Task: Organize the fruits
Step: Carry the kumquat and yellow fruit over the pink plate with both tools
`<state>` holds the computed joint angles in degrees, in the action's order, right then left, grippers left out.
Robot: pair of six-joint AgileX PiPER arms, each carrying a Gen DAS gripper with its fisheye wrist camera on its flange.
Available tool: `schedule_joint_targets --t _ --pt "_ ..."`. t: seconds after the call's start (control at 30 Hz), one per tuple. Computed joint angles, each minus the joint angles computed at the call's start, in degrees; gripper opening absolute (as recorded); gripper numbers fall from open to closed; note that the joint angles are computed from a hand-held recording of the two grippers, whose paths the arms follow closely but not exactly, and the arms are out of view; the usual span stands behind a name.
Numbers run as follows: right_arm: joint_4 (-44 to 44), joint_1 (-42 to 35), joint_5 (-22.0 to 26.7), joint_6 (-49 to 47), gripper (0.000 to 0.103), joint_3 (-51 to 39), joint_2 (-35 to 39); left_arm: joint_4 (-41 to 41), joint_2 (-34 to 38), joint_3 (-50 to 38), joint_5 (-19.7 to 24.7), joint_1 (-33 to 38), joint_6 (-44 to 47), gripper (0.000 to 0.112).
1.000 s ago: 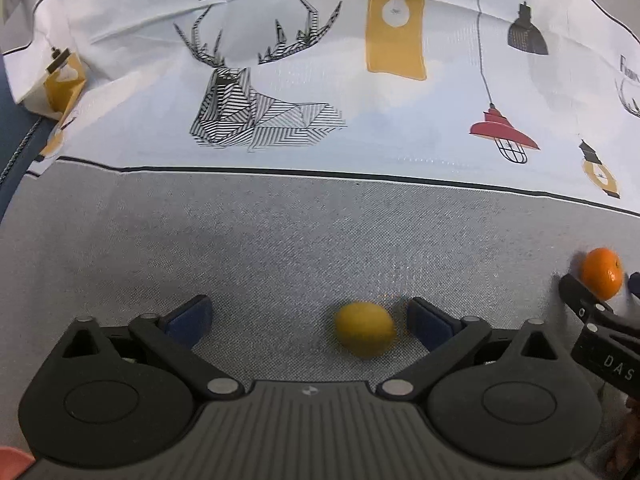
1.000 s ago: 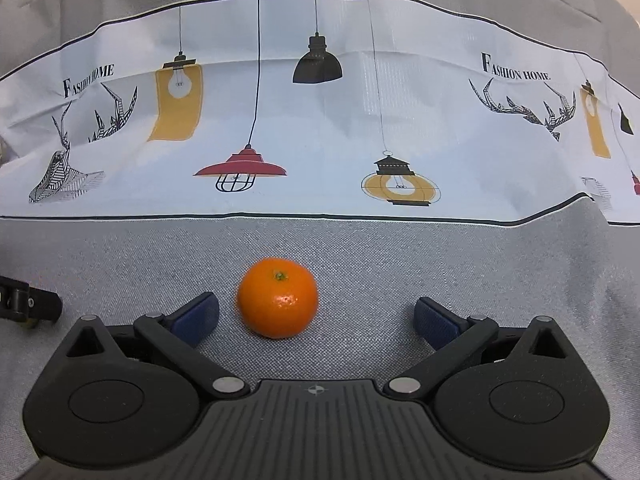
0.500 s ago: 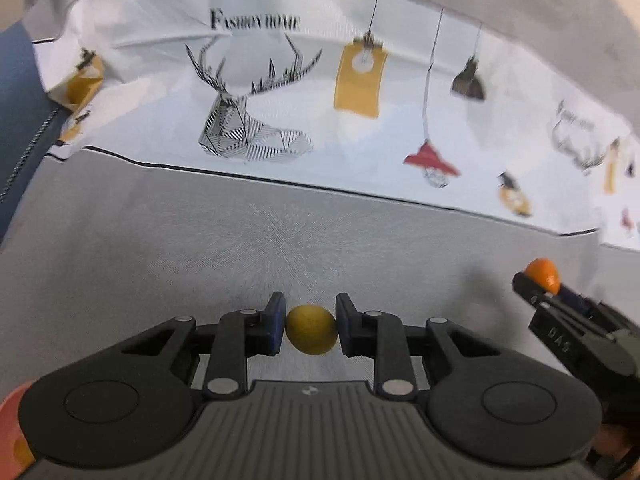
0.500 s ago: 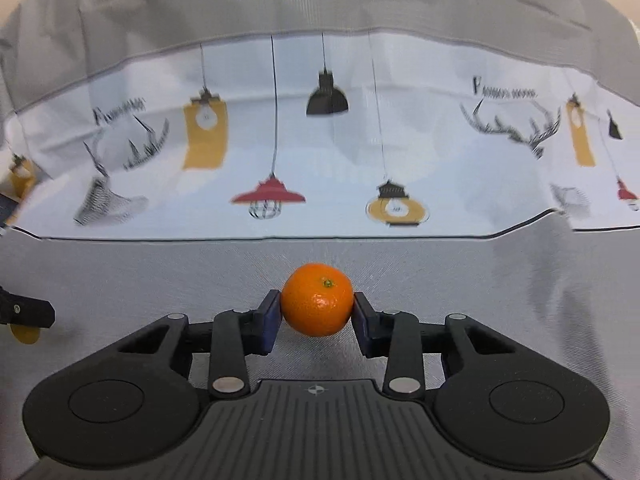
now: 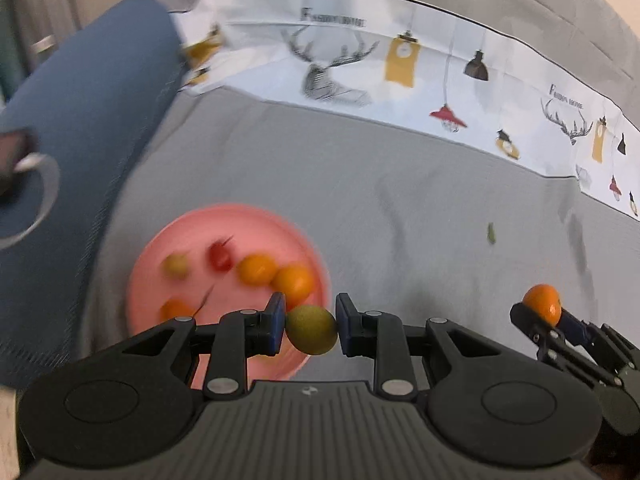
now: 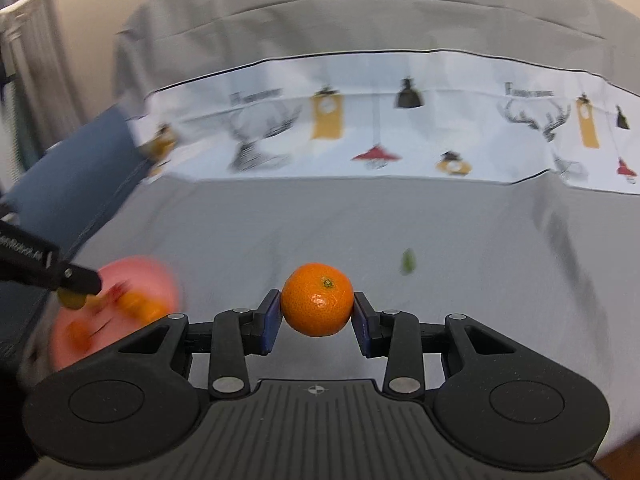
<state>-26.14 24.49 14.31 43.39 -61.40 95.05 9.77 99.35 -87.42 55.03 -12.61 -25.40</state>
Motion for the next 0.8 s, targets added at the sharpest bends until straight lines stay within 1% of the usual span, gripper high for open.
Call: schedule_joint_targets --t 0.07,0.2,0.27,0.37,0.43,0.57,0.8 --pt "1.51 3.07 1.16 -0.66 0.039 2.65 -3.89 0.66 -5.52 5.69 -0.18 0.54 -0.7 0.03" --pt "1.86 9.99 3.96 0.51 0.039 5.41 -10.3 0.39 -15.4 14.38 1.42 2.48 -1.57 0.03" --pt "-0.97 13.45 5.16 3.46 0.039 6.13 -12.52 0.46 -20.06 18.1 1.81 3.33 -1.7 0.03" --pt "-8.4 19.0 7.63 9.55 0.039 6.81 -15.1 -0.38 -25.56 22.07 2.41 4.68 -0.86 0.03" --pt "-10.88 21.42 9.3 11.49 0.039 6.7 -16.22 -0.82 -28.53 23.99 2.95 5.39 -0.53 0.03" --pt "-15.11 24.75 12.24 15.77 0.039 6.95 -18.13 -1.26 -32.64 26.63 3.32 6.34 -0.32 0.03" --pt "-16.12 27.28 15.36 17.37 0.039 6.15 -18.26 -2.94 -34.94 28.49 2.84 8.08 0.68 0.03"
